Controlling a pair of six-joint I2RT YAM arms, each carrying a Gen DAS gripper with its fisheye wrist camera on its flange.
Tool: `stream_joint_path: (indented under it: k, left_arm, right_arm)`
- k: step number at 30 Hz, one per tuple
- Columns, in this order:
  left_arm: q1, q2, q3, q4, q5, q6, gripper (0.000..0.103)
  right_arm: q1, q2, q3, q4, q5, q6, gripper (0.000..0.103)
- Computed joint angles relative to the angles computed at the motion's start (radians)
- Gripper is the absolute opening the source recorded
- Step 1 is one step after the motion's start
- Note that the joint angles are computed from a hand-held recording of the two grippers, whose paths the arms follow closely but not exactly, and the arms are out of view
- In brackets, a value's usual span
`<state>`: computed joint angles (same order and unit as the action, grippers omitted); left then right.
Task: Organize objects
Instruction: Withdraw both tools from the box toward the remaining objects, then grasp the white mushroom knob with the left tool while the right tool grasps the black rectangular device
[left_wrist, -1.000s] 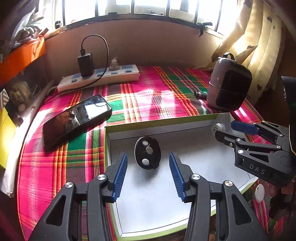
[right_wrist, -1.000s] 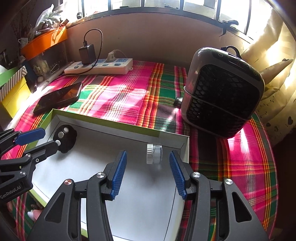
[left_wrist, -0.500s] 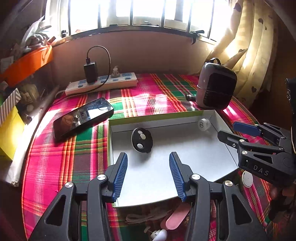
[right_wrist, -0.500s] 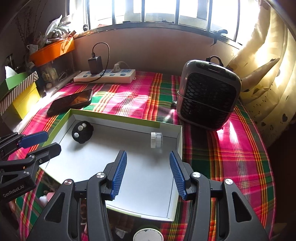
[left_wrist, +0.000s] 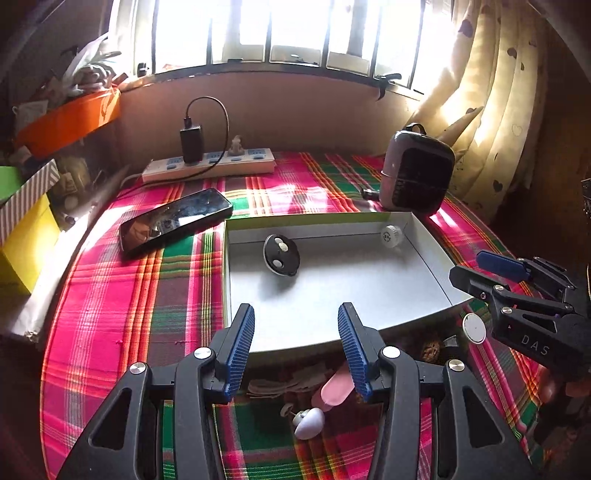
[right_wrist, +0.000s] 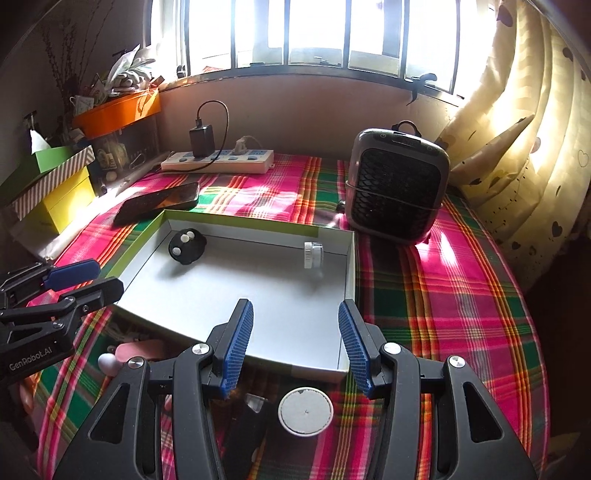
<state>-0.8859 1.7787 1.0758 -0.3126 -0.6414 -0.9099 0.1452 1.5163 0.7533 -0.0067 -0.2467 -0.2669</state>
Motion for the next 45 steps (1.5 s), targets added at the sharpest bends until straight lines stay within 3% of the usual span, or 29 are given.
stream_joint_path:
  k: [12,21,30,45]
  left_arm:
    - [-0.056,-0.108,-0.190,0.082,-0.002,-0.097,0.046]
    - [-0.085,-0.086,-0.243,0.148,0.059,-0.111,0.046]
    - [-0.089,-0.039,-0.225,0.175,0.101,-0.099,0.046]
    - [-0.060,0.029,-0.158,0.128,0.109,-0.085,0.046]
  right_arm:
    - [-0.093,-0.086,-0.112,0.023,-0.039,-0.006,0.054]
    - [-0.129,-0.132,-0.178,0.017,-0.076,-0.033,0.054]
    - [-0.142,-0.154,-0.217,0.012,-0.126,-0.059,0.054]
    - [-0.069,-0.117,-0.245,0.002,-0.138,-0.080,0.054]
